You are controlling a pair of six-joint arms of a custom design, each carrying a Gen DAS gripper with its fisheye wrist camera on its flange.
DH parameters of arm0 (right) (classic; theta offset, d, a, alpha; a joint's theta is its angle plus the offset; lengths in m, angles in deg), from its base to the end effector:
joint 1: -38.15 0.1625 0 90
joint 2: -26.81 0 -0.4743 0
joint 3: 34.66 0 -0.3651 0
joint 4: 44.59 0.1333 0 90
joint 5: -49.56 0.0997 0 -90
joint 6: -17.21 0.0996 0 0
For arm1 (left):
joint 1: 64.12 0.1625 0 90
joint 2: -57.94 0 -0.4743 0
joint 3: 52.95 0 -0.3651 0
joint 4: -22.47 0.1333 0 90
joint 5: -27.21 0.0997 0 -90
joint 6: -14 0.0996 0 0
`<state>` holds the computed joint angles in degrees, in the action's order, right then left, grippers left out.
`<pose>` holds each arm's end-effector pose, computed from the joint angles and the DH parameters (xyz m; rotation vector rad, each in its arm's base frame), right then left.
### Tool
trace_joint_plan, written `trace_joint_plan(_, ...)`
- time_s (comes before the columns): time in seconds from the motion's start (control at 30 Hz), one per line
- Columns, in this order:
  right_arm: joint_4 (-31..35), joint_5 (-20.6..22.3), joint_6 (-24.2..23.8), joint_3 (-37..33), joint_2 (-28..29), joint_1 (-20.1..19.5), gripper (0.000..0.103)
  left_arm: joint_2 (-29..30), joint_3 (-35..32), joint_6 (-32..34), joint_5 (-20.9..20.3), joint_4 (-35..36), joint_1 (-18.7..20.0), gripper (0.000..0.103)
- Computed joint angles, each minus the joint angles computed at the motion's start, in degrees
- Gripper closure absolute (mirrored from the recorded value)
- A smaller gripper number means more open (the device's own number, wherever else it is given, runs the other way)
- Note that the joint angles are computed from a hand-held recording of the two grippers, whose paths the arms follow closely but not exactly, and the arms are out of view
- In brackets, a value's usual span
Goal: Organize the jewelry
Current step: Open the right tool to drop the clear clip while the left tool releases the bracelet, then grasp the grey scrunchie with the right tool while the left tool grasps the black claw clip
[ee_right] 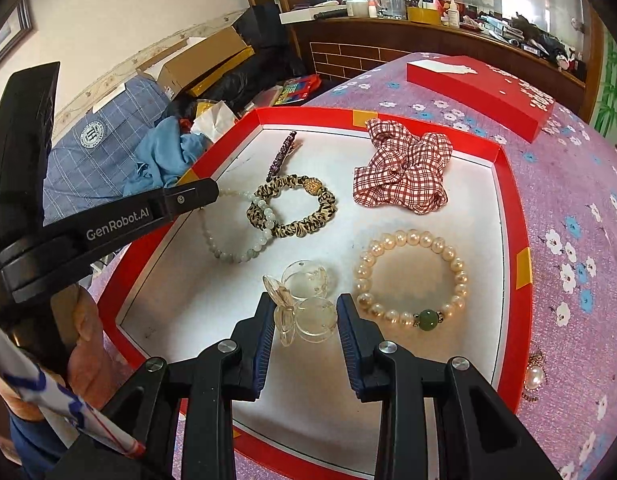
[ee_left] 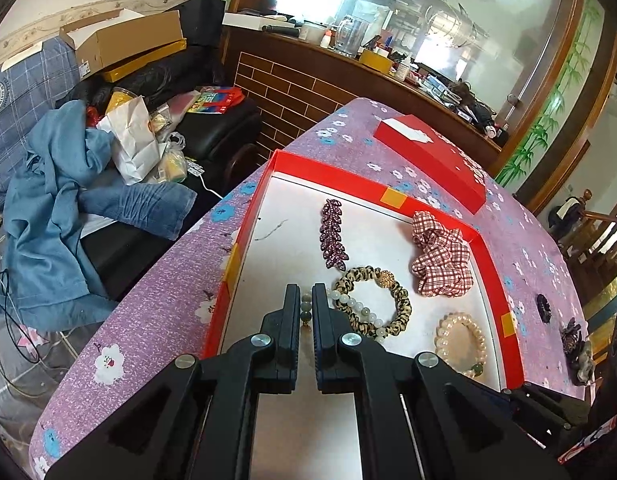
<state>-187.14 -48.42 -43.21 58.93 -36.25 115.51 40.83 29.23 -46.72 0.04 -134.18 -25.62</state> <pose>-0.0276 -0.6690 0.3458 1.0933 -2.5616 0.3198 -0.4160 -0.6145 -0.0718 -0.2030 2.2781 -1.1771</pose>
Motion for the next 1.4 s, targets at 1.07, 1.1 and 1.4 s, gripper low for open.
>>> trace_joint_plan(1.07,12.7,13.3,8.4,-15.7,-6.1,-9.3,0.053,10.4,-21.3,11.9,-2.2,9.6,-4.9,0.074)
trace_joint_plan(1.1,12.8,13.3,8.8,-16.8,-6.0,-9.9,0.05,11.8,-24.1,13.2,-2.9,11.0,-5.0,0.074)
trace_joint_plan(1.4,12.6,6.9,22.2,-37.9,1.0,-15.4,0.042,24.5,-48.1,21.3,-9.2,21.7,-5.5,0.073)
